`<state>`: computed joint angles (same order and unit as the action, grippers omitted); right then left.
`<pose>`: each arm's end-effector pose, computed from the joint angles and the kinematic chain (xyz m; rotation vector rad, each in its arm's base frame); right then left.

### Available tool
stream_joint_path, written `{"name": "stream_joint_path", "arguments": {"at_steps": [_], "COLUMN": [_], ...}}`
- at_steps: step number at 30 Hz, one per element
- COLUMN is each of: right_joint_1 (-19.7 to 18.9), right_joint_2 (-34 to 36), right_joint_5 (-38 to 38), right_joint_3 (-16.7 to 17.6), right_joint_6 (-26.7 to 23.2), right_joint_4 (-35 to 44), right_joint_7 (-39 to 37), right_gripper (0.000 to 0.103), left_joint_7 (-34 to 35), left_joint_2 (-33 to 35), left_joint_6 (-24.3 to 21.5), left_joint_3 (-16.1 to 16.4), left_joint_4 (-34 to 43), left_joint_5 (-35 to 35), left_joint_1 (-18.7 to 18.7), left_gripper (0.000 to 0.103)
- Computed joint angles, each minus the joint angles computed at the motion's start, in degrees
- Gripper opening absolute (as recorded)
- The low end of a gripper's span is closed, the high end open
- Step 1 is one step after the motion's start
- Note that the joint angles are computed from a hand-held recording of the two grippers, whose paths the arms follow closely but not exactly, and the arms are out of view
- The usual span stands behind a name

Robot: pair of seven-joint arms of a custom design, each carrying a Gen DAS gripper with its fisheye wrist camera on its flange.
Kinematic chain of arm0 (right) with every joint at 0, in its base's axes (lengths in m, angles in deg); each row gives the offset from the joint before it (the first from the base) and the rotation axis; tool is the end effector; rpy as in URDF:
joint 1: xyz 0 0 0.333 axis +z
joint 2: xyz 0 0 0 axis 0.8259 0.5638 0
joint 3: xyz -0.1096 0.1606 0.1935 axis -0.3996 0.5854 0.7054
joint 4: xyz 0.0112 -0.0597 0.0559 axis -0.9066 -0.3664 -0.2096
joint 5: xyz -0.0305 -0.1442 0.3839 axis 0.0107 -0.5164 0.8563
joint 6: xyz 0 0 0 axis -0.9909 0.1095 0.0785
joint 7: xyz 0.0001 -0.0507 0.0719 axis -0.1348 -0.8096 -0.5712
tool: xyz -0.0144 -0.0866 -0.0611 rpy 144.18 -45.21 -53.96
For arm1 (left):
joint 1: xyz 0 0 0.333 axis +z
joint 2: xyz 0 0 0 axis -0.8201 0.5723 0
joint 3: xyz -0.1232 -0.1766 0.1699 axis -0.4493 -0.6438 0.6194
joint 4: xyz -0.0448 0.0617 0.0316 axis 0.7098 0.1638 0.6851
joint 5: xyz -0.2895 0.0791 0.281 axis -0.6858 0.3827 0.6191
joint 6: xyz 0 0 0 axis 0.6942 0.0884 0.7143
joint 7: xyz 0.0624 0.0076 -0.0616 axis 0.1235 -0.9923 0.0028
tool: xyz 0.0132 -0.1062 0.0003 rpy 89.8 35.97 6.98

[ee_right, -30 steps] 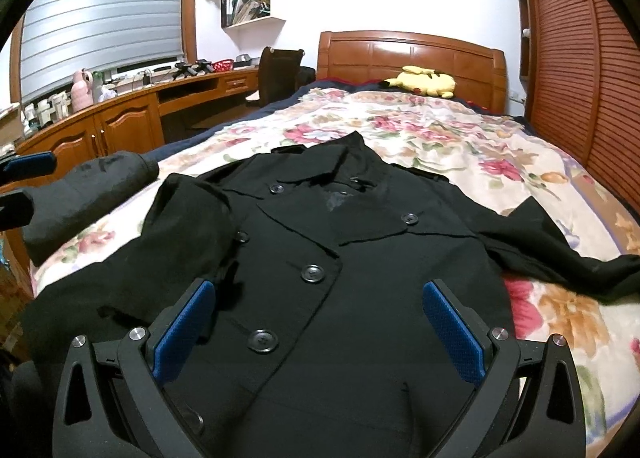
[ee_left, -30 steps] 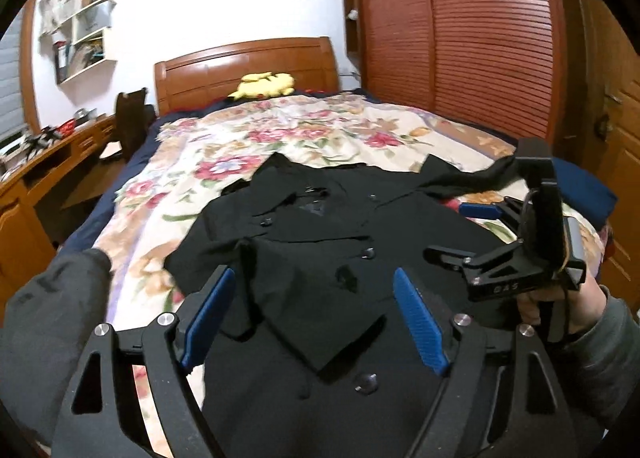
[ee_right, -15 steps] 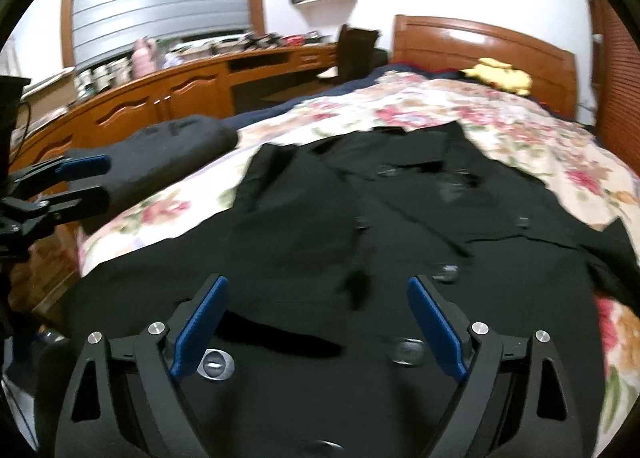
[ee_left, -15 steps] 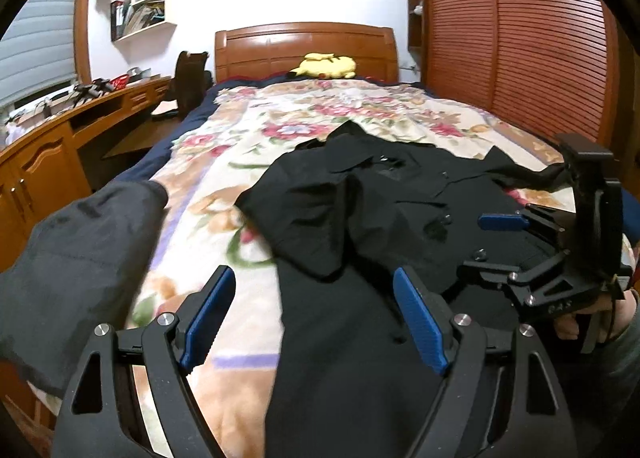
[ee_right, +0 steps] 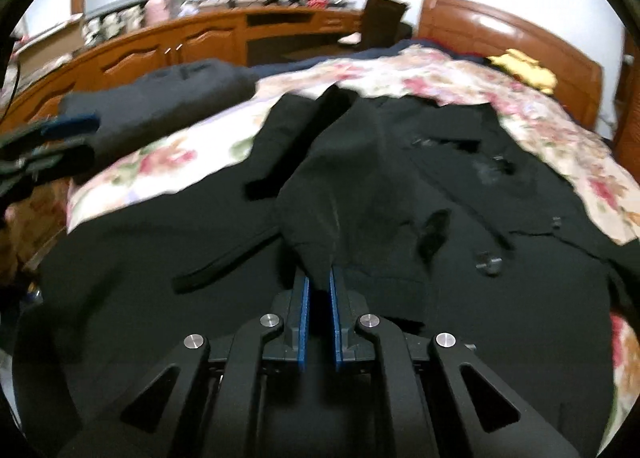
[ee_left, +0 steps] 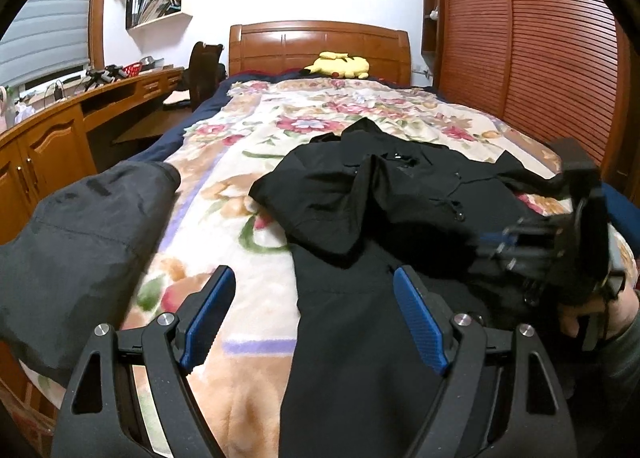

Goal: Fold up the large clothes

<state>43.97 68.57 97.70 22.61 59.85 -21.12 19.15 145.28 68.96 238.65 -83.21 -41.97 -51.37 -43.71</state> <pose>0.6993 -0.0959 0.3830 -2.0434 0.9335 -0.6207 0.6639 -0.0419 0.4050 -1.4219 1.8883 -1.0550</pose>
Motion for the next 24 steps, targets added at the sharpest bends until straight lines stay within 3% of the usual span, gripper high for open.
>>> {"name": "stream_joint_path", "arguments": {"at_steps": [8, 14, 19, 24], "right_joint_1": [-7.0, -9.3, -10.3, -8.1], "right_joint_2": [1.3, 3.1, -1.1, -7.7], "right_joint_5": [12.5, 14.6, 21.7, 25.0], "right_joint_3": [-1.5, -2.1, -1.8, -4.9], "right_joint_6": [-2.5, 1.6, 4.6, 5.0], "right_joint_4": [6.0, 8.2, 2.2, -7.2], "right_joint_7": [-2.6, -5.9, -13.3, -17.6], "right_gripper": [0.006, 0.006, 0.005, 0.005], "left_joint_7": [-0.7, -4.1, -8.4, -9.5], "left_joint_2": [2.9, 6.7, 9.0, 10.9], "left_joint_6": [-0.3, 1.0, 1.4, 3.2], "left_joint_3": [-1.2, -3.1, -4.3, -7.1], "left_joint_4": [4.0, 8.4, 10.2, 9.8], "left_joint_5": [1.1, 6.8, 12.6, 16.7], "left_joint_1": [-1.2, -2.3, -2.8, -1.5], "left_gripper": [0.082, 0.082, 0.082, 0.082]}}
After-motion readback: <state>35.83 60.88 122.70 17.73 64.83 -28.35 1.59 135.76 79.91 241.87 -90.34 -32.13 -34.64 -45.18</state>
